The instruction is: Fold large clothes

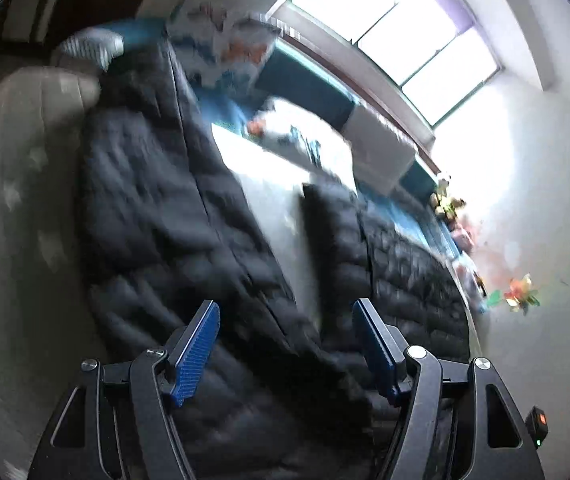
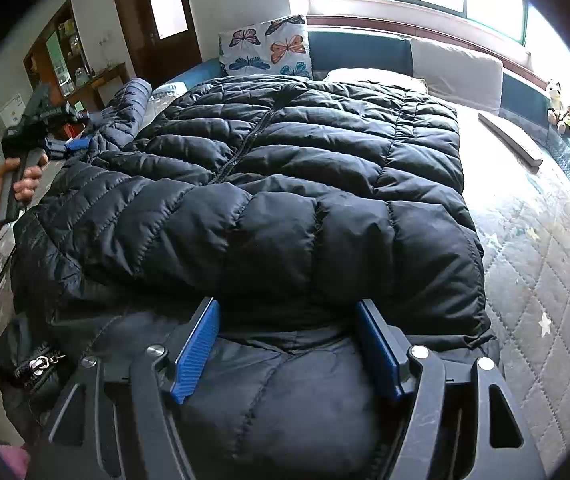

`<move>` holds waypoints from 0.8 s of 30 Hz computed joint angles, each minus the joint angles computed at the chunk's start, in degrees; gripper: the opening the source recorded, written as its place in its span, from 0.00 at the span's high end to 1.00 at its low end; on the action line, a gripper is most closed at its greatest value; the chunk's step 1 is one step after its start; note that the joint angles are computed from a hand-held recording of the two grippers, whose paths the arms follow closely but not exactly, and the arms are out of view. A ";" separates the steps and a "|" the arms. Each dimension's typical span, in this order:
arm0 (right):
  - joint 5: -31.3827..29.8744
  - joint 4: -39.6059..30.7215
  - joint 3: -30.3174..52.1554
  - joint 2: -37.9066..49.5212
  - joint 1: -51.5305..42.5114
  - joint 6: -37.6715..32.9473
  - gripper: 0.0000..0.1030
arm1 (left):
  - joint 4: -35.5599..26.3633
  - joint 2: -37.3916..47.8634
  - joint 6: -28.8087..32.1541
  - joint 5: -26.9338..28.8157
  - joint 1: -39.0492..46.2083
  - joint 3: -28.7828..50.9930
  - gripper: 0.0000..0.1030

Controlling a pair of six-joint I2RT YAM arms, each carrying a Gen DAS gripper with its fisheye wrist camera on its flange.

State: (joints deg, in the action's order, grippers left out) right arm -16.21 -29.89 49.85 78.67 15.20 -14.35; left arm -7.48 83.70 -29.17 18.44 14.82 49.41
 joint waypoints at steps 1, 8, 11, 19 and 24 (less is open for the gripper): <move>-0.01 0.07 -0.03 -0.02 -0.01 0.07 0.26 | -1.12 -0.18 0.75 -2.30 0.84 1.55 0.27; -0.41 0.82 -0.53 -0.30 -0.18 0.31 0.25 | -9.61 12.47 0.25 -6.91 10.53 17.96 0.22; -1.01 1.14 -0.87 -0.48 -0.57 0.16 0.25 | -13.87 20.32 0.92 -5.68 13.18 26.82 0.22; -1.04 2.00 -1.47 -0.76 -0.08 0.43 0.21 | -20.48 36.40 2.48 1.23 18.48 47.21 0.22; -1.54 3.02 -2.24 -1.04 -0.23 0.78 0.20 | -23.14 45.26 1.21 4.71 20.58 57.00 0.22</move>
